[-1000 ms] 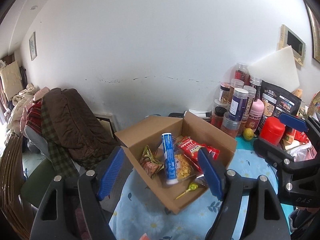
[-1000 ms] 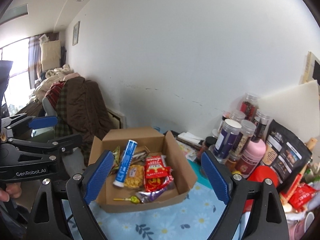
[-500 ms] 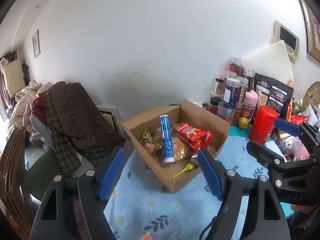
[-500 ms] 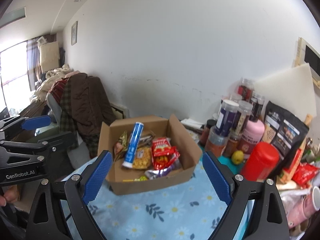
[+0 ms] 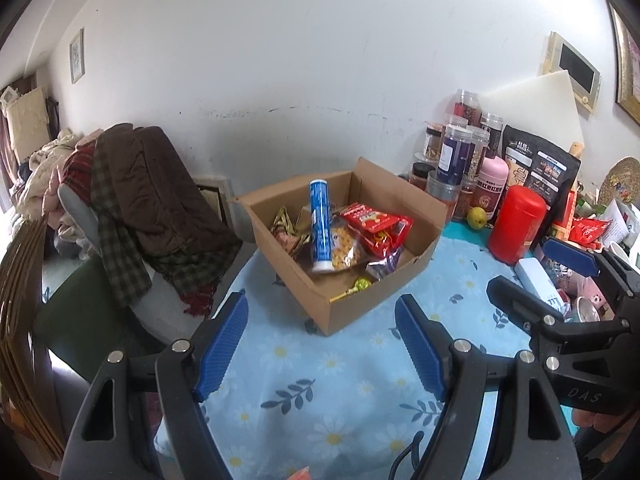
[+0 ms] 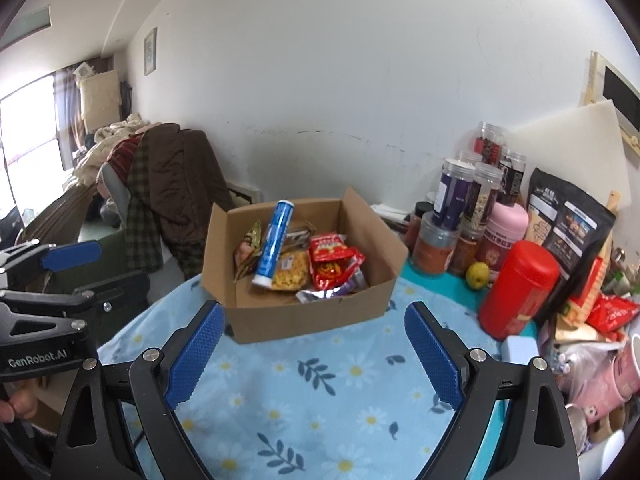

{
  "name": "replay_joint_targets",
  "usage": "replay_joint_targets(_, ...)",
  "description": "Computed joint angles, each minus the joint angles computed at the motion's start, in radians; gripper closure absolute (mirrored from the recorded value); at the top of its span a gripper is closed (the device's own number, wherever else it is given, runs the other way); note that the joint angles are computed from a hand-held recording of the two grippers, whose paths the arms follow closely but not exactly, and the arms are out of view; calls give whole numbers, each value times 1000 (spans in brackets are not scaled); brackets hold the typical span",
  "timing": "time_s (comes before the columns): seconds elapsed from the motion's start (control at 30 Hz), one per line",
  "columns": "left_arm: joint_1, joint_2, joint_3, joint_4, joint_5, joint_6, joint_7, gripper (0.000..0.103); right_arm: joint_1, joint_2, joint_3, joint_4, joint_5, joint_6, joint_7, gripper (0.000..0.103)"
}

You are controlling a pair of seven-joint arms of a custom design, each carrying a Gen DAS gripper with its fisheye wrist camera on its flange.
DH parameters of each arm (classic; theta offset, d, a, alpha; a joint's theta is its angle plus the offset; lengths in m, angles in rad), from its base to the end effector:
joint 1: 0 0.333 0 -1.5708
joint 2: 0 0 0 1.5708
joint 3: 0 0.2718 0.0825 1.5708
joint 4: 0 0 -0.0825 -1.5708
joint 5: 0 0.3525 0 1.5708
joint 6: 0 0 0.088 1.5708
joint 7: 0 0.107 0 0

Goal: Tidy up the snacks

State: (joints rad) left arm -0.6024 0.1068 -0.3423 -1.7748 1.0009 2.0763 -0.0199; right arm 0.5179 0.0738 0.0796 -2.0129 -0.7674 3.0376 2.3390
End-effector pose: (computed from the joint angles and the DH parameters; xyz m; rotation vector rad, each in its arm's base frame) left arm 0.3833 -0.4447 0.5016 -1.8399 1.4615 -0.7251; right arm 0.4480 0.3678 0.4871 -1.9458 1.0867 -0.6194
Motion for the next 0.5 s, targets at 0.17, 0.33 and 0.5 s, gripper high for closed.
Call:
replay_joint_targets(0.17,-8,1,-4,-4,-13,-18,-11,27,-5,-15,4,-23,-8,8,7,10)
replay_joint_targets(0.33,-13,-2,-8,-6,-18,-34,-16,27,-17,-27,20,-48,24,18,-19,10)
replay_joint_targets(0.5,-16,5,-9,3,-22,-37,-16,27,-23,-35,28,-61,39,24,-38,10)
